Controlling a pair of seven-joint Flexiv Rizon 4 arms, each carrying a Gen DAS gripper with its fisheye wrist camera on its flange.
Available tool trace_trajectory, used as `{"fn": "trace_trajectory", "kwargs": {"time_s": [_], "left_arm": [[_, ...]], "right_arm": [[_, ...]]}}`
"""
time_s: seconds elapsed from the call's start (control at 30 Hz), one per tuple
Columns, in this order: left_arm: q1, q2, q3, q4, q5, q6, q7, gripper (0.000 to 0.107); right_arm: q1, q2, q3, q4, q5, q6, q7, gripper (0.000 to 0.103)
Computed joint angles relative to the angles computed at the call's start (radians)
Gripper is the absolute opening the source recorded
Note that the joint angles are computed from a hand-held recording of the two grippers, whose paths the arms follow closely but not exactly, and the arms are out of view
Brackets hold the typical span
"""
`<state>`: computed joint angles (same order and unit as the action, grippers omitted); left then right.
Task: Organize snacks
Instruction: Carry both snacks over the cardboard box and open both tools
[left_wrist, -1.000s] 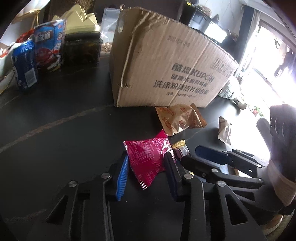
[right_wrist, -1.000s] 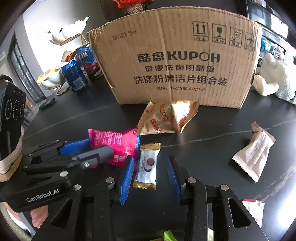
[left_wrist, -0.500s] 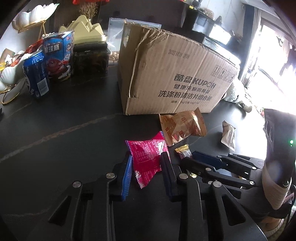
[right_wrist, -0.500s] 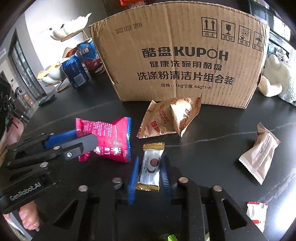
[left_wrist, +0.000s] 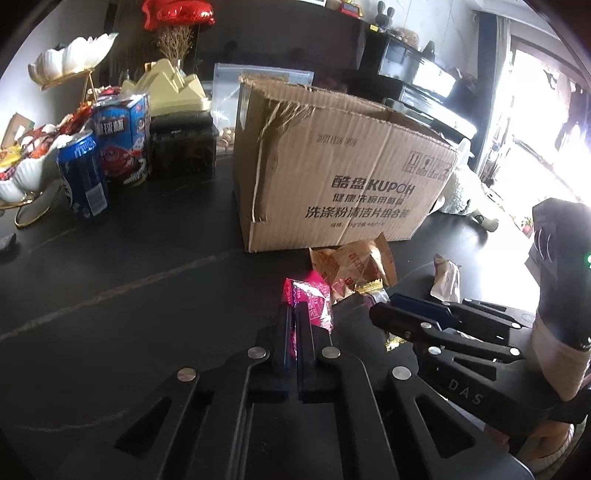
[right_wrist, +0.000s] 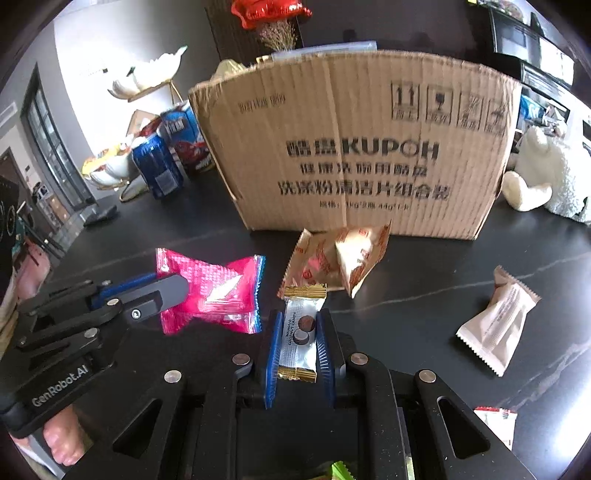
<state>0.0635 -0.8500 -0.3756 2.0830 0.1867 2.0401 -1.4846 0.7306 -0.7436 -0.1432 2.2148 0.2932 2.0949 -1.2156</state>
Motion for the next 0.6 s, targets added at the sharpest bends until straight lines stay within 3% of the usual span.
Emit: {"fn": "trace_trajectory", "kwargs": {"time_s": [0.6], "left_arm": [[-0.038, 0.117, 0.028, 0.051, 0.004, 0.077, -0.082, 0.003]], "right_arm": [[0.005, 0.097, 0.027, 0.042, 0.084, 0.098, -0.075, 0.021]]}}
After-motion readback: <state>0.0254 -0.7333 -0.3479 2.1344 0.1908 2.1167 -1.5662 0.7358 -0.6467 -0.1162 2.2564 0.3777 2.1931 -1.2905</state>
